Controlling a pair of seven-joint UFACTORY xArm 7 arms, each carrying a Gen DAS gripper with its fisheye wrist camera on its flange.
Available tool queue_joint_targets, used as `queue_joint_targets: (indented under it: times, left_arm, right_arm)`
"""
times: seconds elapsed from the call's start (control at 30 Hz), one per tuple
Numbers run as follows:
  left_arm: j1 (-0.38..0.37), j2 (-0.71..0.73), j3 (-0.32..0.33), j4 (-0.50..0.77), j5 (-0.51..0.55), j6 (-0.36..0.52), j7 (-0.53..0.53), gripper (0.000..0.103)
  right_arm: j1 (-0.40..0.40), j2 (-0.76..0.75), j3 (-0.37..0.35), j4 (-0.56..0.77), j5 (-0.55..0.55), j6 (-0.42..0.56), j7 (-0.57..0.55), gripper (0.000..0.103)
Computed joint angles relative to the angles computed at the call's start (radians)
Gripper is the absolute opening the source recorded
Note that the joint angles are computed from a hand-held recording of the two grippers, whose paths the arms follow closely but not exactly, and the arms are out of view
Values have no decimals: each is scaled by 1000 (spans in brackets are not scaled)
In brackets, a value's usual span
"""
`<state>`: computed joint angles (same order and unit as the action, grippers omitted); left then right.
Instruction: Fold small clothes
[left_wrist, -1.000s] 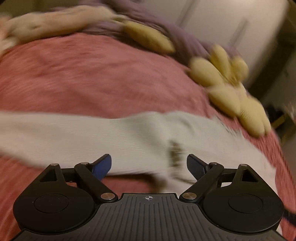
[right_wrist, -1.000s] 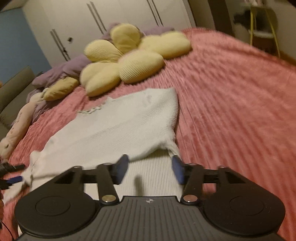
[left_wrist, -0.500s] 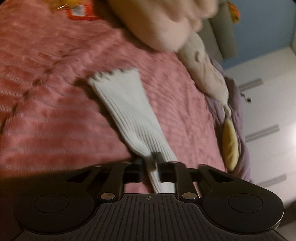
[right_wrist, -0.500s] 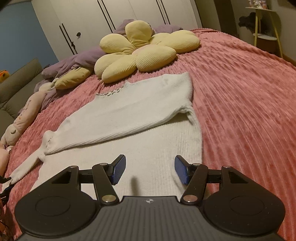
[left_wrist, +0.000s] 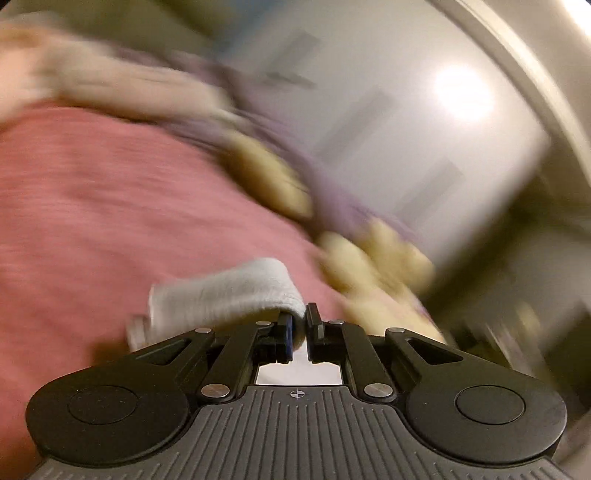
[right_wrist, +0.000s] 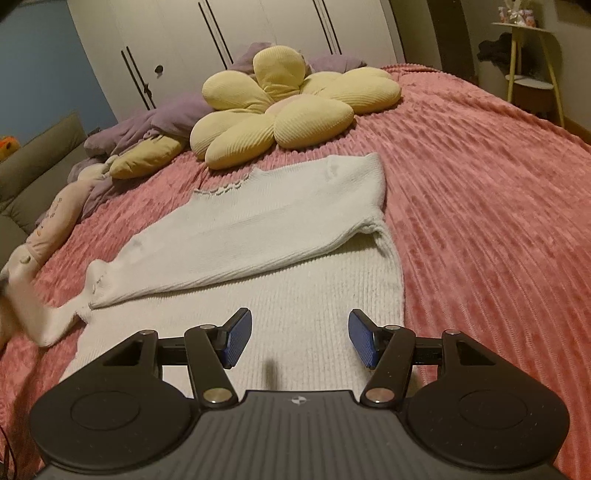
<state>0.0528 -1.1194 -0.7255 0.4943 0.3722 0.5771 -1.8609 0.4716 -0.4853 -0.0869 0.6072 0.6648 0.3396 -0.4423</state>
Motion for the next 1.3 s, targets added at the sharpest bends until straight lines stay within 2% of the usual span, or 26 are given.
queue_joint_targets:
  times: [0.07, 0.1, 0.17, 0.23, 0.3, 0.4, 0.5, 0.6, 0.67, 0.73, 0.87, 0.97, 1.0, 1.07, 1.1, 1.13, 1.17, 1.23, 1.27, 1.3]
  left_arm:
    - [102, 201, -69, 123, 47, -143, 49, 12]
    - [143, 292, -114, 185, 66, -161, 80, 32]
    - [225, 469, -235, 309, 95, -123, 112, 70]
    - [289, 590, -354, 381, 105, -53, 67, 70]
    - [287, 654, -399, 411, 92, 36, 33, 70]
    - [198, 606, -352, 363, 82, 106, -18, 75]
    - [108, 597, -285, 350, 73, 228, 9, 77]
    - [38, 607, -213, 331, 83, 302, 53, 78]
    - [-7, 607, -167, 309, 87, 320, 55, 78]
    - [-79, 572, -110, 270, 73, 330, 55, 78]
    - [-172, 550, -48, 225, 79, 358, 28, 78]
    - [-208, 563, -12, 214, 106, 364, 1, 78]
    - [-217, 569, -3, 216, 118, 369, -10, 79]
    - [-229, 589, 12, 227, 139, 385, -33, 80]
    - [-234, 603, 20, 238, 146, 399, -44, 80]
    - [-240, 615, 28, 246, 156, 408, -52, 79]
    - [-246, 626, 36, 255, 169, 418, -56, 79]
    - [-255, 654, 48, 278, 198, 446, -62, 77]
    - [-260, 670, 56, 288, 214, 452, -63, 76]
    - [-265, 688, 66, 299, 229, 455, -62, 75]
  right_arm:
    - [2, -11, -9, -2, 9, 7, 0, 58]
    - [2, -15, -14, -1, 11, 10, -3, 58]
    - [-2, -23, -22, -2, 12, 17, -11, 58]
    - [-8, -26, -28, 2, 11, 28, -15, 58]
    - [-11, -29, -38, 5, 17, 39, -25, 58]
    - [3, -17, -62, 18, 50, 49, -66, 58]
    - [35, 39, -73, 70, 118, 85, -118, 57]
    - [100, 145, -101, 174, 281, 151, -223, 57]
    - [109, 240, -98, 256, 355, 208, -230, 57]
    - [91, 330, -77, 332, 365, 245, -189, 57]
    - [56, 396, -29, 387, 418, 206, -272, 59]
    - [18, 440, -5, 430, 442, 273, -298, 59]
    - [5, 455, 5, 445, 446, 298, -301, 56]
    - [-22, 483, 25, 475, 434, 357, -301, 19]
    - [-31, 492, 39, 487, 416, 367, -292, 3]
    - [-33, 490, 56, 487, 399, 336, -286, 3]
    - [-39, 470, 80, 470, 388, 262, -312, 1]
    - [-131, 421, 212, 418, 387, 53, -393, 0]
    - [-148, 405, 236, 399, 390, -43, -421, 0]
    - [-132, 405, 218, 392, 387, -97, -422, 0]
